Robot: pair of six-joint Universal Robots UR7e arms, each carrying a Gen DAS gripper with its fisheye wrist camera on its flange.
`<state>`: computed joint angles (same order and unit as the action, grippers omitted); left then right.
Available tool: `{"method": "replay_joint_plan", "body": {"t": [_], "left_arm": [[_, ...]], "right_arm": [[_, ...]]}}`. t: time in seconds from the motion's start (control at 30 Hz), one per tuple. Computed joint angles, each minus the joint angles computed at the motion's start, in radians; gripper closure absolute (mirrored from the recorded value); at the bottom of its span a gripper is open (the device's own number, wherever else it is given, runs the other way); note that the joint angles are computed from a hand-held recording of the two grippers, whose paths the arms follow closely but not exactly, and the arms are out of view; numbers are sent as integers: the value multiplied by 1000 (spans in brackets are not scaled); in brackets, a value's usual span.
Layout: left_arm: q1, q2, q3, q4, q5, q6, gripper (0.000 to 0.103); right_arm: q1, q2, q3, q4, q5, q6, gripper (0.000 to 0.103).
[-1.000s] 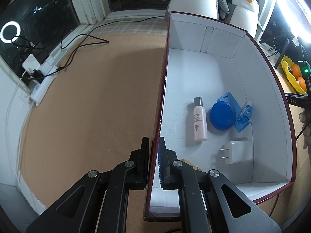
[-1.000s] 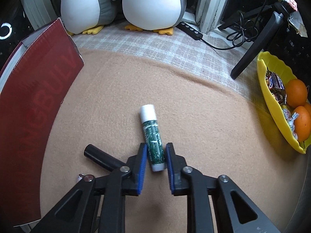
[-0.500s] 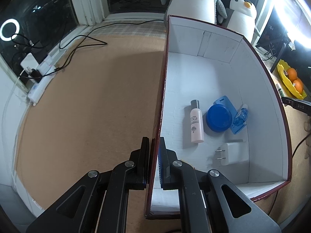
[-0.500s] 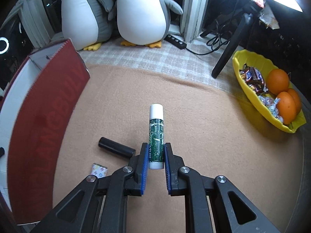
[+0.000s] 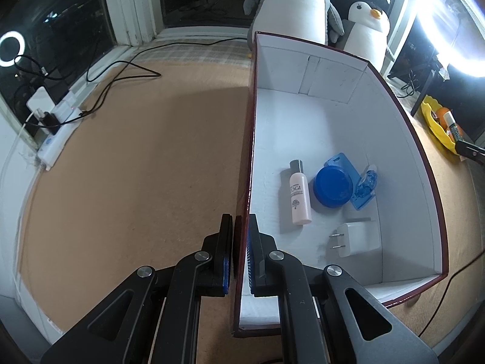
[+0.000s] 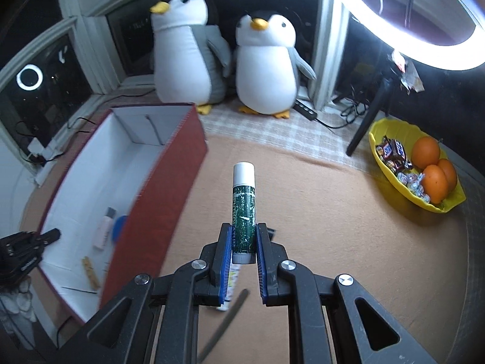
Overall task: Organize rigid objects
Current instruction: 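Carry the glue stick into the box and release it with the right gripper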
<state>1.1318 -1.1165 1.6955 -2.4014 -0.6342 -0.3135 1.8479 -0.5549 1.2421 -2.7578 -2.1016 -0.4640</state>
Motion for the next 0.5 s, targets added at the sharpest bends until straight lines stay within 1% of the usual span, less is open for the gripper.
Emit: {"method": "replay_joint_plan", "body": {"t": [0.27, 0.5], "left_arm": [[2, -6, 13, -44, -11, 34, 97], [2, -9, 21, -61, -16, 49, 97]], "right_arm": [[55, -29, 68, 8, 70, -2, 89], [82, -27, 102, 44, 103, 7, 89]]}}
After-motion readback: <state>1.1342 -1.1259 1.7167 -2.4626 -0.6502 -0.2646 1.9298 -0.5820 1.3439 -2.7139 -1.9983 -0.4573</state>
